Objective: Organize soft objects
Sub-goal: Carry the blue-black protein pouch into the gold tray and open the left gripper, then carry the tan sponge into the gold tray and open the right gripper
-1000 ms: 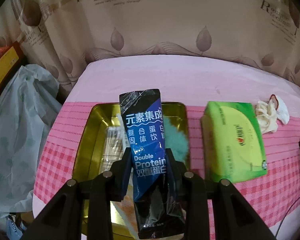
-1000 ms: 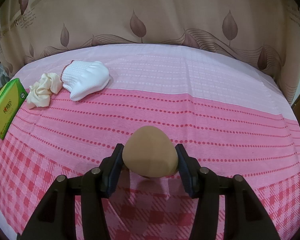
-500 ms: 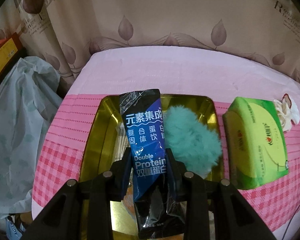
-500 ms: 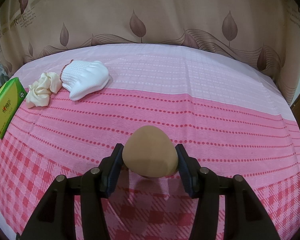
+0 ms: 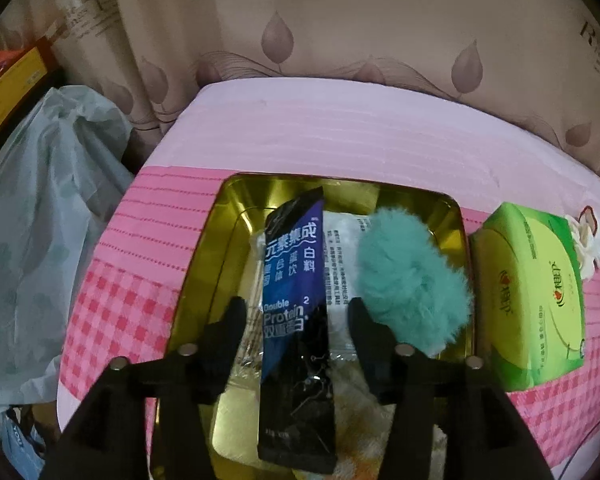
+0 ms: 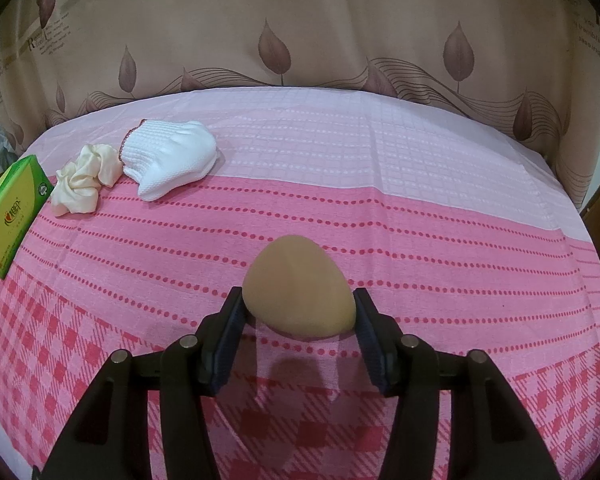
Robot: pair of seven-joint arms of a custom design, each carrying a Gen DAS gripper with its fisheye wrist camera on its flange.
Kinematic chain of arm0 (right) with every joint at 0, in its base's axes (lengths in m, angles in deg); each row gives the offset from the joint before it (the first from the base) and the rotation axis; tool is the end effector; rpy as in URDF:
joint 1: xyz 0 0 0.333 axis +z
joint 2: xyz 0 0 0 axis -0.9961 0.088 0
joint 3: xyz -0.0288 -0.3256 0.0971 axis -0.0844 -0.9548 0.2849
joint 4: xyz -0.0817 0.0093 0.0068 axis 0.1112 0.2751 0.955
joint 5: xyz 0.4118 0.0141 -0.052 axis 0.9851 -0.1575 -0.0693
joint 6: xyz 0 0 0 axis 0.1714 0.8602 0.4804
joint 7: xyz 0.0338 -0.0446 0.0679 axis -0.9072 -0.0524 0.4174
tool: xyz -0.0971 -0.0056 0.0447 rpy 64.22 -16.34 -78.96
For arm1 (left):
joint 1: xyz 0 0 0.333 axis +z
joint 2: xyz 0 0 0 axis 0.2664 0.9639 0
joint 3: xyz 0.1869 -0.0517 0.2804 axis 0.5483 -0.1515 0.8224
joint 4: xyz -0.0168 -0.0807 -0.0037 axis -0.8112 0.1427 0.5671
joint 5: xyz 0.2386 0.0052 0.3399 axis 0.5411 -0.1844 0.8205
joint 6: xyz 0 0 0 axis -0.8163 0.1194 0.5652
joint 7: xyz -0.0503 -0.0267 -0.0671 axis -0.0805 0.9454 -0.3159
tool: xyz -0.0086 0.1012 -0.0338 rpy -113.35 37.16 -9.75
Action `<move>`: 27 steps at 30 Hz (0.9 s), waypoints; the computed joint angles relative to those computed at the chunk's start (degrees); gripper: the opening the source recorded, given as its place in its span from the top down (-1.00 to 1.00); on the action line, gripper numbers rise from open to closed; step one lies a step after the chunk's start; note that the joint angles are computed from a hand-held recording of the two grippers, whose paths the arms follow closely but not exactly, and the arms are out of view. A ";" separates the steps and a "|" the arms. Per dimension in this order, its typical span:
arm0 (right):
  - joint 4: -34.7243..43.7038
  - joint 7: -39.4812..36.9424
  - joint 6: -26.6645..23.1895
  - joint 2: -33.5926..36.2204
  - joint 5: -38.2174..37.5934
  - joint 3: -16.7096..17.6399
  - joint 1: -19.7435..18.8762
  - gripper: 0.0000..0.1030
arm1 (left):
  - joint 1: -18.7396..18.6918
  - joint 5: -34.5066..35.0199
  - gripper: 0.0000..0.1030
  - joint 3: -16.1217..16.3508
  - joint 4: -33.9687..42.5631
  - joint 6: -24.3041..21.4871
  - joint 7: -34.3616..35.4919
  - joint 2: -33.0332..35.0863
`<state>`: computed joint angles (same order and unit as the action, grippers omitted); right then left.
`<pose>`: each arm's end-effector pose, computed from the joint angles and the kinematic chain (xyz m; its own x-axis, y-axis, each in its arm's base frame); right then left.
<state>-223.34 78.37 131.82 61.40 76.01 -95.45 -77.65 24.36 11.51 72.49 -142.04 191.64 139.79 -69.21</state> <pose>0.5197 -0.0505 0.4724 0.3806 -0.9245 0.0194 -0.7293 -0.3130 -0.6084 0.4079 -0.0328 0.5288 0.4758 -0.8760 -0.0792 -0.8034 -0.3962 -0.4444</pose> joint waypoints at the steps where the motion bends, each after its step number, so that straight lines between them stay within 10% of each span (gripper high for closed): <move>1: 0.03 -0.08 0.00 0.03 0.03 -0.02 0.00 0.02 | 0.05 0.15 -0.09 -0.13 -0.07 -0.17 -0.20 -0.45; 27: -0.74 10.43 1.20 -0.51 -6.16 1.06 -1.20 -0.16 | 0.27 5.08 -0.09 -8.31 -4.64 2.12 -16.38 -10.87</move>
